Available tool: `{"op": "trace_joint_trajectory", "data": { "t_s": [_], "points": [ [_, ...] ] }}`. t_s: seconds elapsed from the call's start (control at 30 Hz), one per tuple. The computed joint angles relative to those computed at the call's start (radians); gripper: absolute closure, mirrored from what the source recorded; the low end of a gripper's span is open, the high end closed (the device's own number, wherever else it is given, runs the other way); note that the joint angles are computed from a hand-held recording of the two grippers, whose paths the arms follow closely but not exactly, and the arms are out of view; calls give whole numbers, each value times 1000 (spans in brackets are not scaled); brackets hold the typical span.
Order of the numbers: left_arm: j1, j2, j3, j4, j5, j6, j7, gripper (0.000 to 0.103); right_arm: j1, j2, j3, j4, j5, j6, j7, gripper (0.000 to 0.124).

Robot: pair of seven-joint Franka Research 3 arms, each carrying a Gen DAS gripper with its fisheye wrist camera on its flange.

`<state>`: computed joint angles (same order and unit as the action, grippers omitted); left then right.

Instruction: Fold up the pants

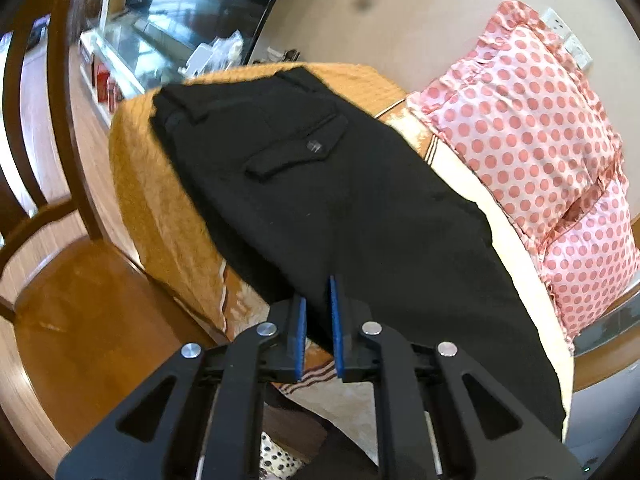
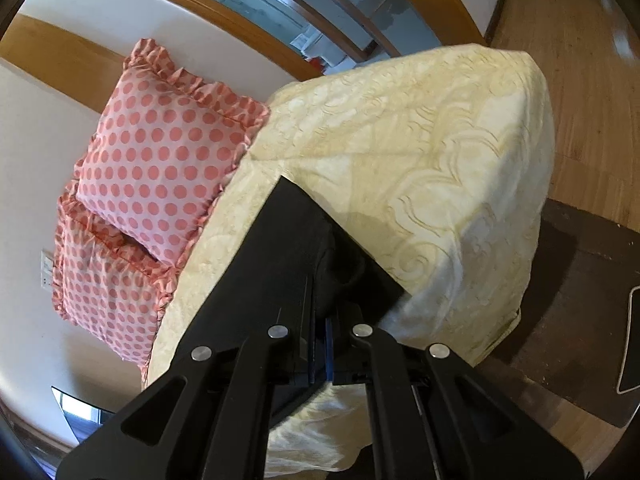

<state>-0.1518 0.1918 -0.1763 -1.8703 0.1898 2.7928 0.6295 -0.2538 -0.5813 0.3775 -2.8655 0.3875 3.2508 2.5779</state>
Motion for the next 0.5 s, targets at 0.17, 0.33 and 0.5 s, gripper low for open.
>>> {"op": "trace_joint_trajectory", "data": {
  "t_s": [0.17, 0.33, 0.5],
  "points": [
    [-5, -16, 8, -26, 31, 22, -15, 87, -62, -35, 58, 10, -34, -71, 31, 117],
    [-25, -100, 74, -118, 219, 64, -262, 51, -202, -147, 162, 36, -155, -235, 104, 77],
    [21, -130, 56, -153, 279, 102, -359, 44, -310, -267, 246, 26, -269, -302, 207, 44]
  ]
}}
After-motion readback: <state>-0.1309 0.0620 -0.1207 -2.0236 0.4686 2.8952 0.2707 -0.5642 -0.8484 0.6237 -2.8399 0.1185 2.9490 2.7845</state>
